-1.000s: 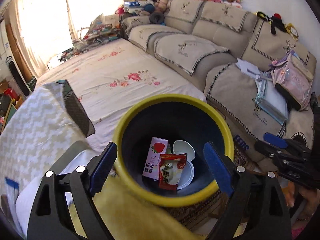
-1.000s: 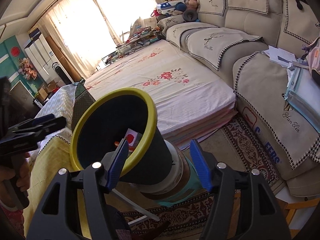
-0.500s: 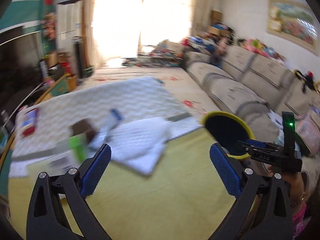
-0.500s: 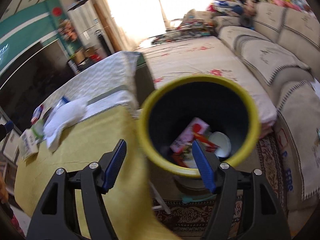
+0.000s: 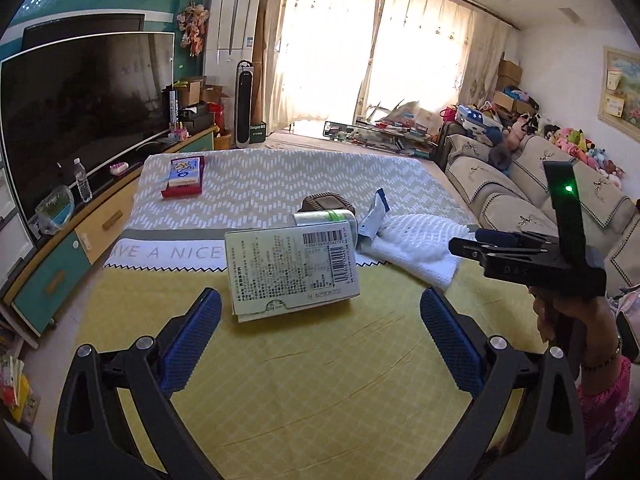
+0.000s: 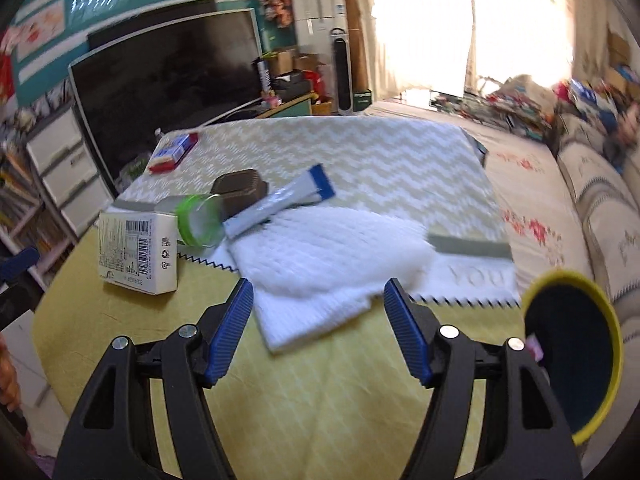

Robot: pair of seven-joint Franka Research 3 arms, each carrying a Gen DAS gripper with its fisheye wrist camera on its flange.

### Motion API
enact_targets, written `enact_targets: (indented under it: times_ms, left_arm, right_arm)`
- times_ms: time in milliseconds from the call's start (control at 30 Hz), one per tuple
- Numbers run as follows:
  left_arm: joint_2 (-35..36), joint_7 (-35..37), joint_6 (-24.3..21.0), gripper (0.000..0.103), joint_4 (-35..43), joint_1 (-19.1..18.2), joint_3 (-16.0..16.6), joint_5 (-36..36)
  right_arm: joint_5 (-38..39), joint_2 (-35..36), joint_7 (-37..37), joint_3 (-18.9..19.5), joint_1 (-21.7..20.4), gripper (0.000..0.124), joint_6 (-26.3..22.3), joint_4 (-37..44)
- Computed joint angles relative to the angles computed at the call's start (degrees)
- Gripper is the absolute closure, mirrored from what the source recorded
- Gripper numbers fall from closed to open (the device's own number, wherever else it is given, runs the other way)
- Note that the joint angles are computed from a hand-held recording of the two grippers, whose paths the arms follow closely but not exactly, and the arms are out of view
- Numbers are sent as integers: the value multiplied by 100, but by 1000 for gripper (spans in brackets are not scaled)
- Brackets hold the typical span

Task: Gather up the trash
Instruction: 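Grasp the white mesh foam net with the right tool, then carry the foam net over the bin and open the right tool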

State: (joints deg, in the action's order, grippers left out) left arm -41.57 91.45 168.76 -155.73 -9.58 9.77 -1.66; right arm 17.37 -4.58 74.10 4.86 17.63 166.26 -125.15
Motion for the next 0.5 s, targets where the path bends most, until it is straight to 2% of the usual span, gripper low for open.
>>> enact_targets:
  times_ms: [67,167,267,367,400,467,500]
  left_arm:
    - [-96,123,-4,5,-83,-98,186,-56]
    - [-143,299,3,5,-153,-135,393,-142]
    - [-149,414,-57,5,-161,-119,524,-240]
    - [-157,539,-118,5,-199,-91,654,-363]
    - [-169,571,-148,5,-214,-68,665,-396]
    - [-127,624,-173,5,-202,-44,685,-471]
    - [-132,640,-194,5,-209,-26,683,-508]
  right_arm:
    - [-773,247,601,116,-87,59,-187,281]
    - [-1645,631,1368,76,-30,59,-517,711]
    - [-2076,949,1860,-28,89,62,-762,1068]
    - [-1585,1000,1614,-23,71,82,-862,1135]
    - [-1579,1008,1646,-42,90,93,-892,1158]
    - [-1704,1016,1786,-92,130,106,-939,1193]
    - [-1748,1002,1853,-111,140,109,-912,1185]
